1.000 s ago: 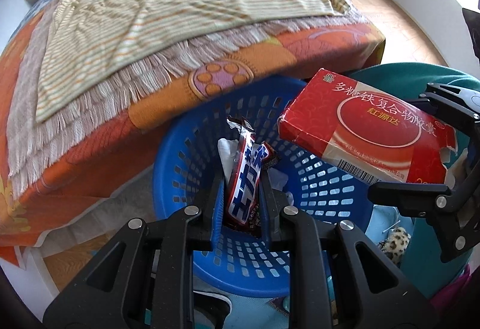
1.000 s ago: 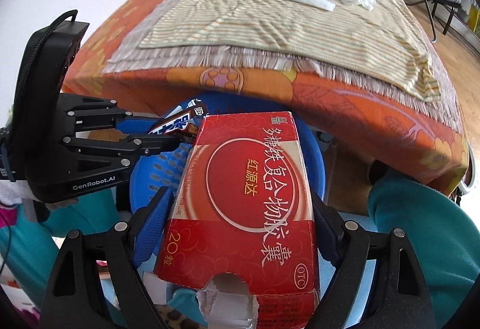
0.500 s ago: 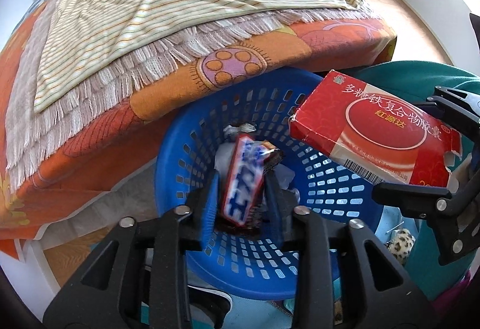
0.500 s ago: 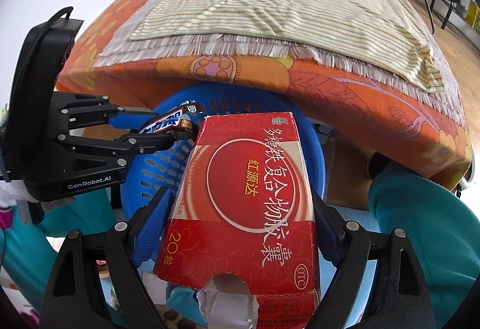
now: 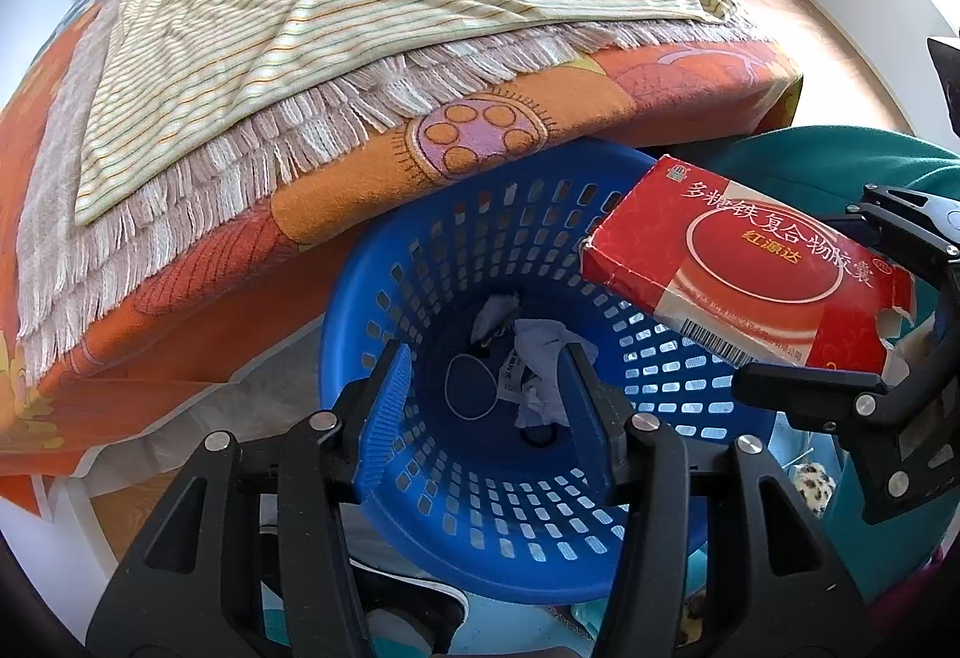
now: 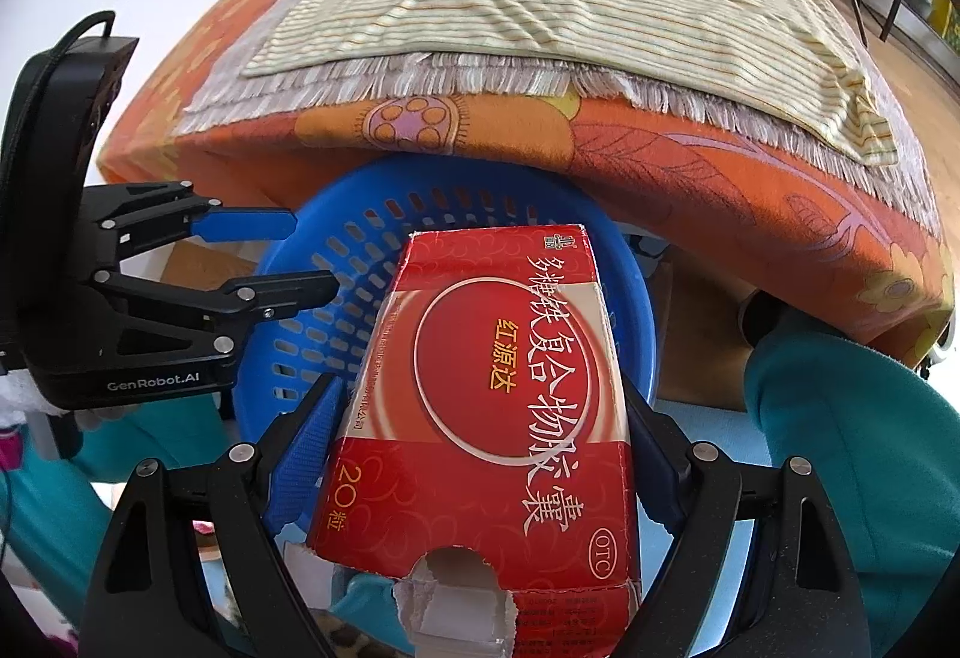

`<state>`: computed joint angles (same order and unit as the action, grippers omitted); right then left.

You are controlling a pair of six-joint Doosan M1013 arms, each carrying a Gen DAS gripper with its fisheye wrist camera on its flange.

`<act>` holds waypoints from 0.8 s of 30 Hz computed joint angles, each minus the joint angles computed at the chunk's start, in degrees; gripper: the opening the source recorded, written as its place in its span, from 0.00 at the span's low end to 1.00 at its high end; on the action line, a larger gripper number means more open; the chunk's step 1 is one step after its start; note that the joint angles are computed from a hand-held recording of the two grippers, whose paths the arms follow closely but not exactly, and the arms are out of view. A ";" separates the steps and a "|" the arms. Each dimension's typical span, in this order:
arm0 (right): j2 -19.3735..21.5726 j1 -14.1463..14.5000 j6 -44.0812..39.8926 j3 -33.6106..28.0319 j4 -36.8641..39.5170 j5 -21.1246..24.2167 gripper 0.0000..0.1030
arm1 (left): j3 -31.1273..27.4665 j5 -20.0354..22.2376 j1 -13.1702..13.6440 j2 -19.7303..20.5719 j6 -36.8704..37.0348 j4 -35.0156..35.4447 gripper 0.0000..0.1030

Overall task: Collect trash
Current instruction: 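Open the left gripper over the basket while the right gripper releases the red box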

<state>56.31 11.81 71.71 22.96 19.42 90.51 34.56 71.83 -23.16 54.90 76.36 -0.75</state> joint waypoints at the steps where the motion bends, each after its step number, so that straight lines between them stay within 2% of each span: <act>1: 0.23 -0.06 0.11 -0.36 0.28 0.31 0.84 | -0.09 0.03 0.00 0.04 -0.09 0.07 0.51; 7: 1.60 -0.37 0.18 -2.47 2.75 3.31 0.84 | -0.24 0.19 0.04 0.07 -0.50 0.10 0.51; 24: 0.89 -0.08 -2.61 -1.85 4.73 2.29 0.86 | 0.91 -2.66 0.79 -1.21 -2.94 -0.34 0.51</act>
